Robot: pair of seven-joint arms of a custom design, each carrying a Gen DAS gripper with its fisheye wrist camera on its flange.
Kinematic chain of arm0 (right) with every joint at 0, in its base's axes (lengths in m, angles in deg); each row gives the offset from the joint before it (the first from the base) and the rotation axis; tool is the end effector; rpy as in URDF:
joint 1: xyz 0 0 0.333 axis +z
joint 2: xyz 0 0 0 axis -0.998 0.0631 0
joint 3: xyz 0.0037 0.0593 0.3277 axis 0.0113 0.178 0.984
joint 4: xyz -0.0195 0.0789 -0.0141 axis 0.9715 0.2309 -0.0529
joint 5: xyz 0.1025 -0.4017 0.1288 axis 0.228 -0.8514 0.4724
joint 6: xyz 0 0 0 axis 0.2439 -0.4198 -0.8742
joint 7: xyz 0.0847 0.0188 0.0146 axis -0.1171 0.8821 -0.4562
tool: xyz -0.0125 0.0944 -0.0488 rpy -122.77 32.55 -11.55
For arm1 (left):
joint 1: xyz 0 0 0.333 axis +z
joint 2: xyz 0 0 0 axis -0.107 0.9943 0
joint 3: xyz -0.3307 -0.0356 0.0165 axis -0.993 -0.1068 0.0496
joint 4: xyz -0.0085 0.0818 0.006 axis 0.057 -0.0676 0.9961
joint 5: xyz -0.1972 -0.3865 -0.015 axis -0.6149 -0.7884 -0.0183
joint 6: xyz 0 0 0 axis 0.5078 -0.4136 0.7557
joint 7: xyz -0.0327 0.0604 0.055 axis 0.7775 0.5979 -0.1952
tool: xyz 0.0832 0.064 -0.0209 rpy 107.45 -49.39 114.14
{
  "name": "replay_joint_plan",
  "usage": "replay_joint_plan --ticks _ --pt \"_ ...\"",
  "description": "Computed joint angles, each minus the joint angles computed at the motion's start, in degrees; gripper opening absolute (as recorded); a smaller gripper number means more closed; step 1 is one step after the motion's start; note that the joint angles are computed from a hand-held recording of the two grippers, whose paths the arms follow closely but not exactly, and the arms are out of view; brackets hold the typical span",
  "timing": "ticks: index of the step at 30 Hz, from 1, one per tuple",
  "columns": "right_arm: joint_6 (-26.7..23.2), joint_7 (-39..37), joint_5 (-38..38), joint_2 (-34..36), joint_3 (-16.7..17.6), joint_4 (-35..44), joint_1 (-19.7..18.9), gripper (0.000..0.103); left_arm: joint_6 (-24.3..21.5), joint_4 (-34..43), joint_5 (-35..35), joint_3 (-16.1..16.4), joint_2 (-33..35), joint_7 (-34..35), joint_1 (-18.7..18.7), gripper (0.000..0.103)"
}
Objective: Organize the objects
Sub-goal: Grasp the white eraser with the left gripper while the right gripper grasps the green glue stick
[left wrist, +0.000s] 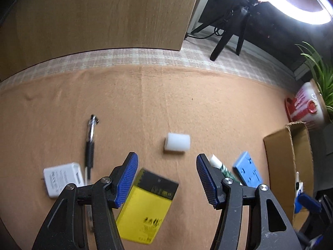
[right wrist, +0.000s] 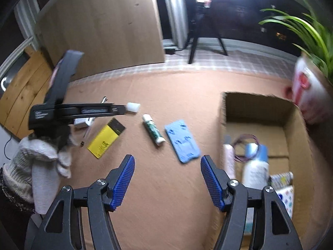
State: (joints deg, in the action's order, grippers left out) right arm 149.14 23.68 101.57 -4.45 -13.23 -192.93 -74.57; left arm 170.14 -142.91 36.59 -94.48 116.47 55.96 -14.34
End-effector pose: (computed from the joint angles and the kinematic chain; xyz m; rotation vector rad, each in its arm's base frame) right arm 0.6122 0.1584 0.4103 -2.0846 1.5715 -0.2427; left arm 0.7245 -0.2043 0.3421 -2.2133 1.9378 -0.6382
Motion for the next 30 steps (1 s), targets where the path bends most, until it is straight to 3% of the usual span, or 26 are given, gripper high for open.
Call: replay_joint_plan --ticks 8,11,13,20,25,29,30 --pt "-3.68 1.16 -1.81 7.75 1.07 8.15 0.33 0.062 -5.04 8.05 3.02 1.64 5.61 -3.16 -2.43 0.063" --pt "-4.58 2.76 -4.09 10.30 1.07 10.79 0.63 0.060 -5.50 9.29 3.85 1.73 6.63 -3.56 -2.79 0.055" --pt "-5.21 3.24 -5.06 11.69 1.26 12.32 0.65 0.058 -5.51 9.62 5.00 2.29 6.87 -4.18 -3.36 0.044" --pt "-6.64 5.77 -9.93 16.06 0.94 16.73 1.48 0.055 -4.72 8.99 5.64 1.90 6.64 -3.23 -2.58 0.028" --pt "-8.84 7.70 -12.92 18.53 0.65 19.26 2.12 0.036 -3.41 7.59 3.89 1.07 5.98 -2.07 -1.29 0.024" --pt "-8.55 8.47 -14.69 19.22 0.56 19.89 2.47 0.030 -2.62 6.44 2.58 0.76 5.37 -1.61 -0.56 0.015" --pt "-9.09 8.20 -14.45 19.49 0.86 20.31 2.21 0.023 -2.33 6.14 1.99 0.49 5.25 -1.33 -0.18 0.014"
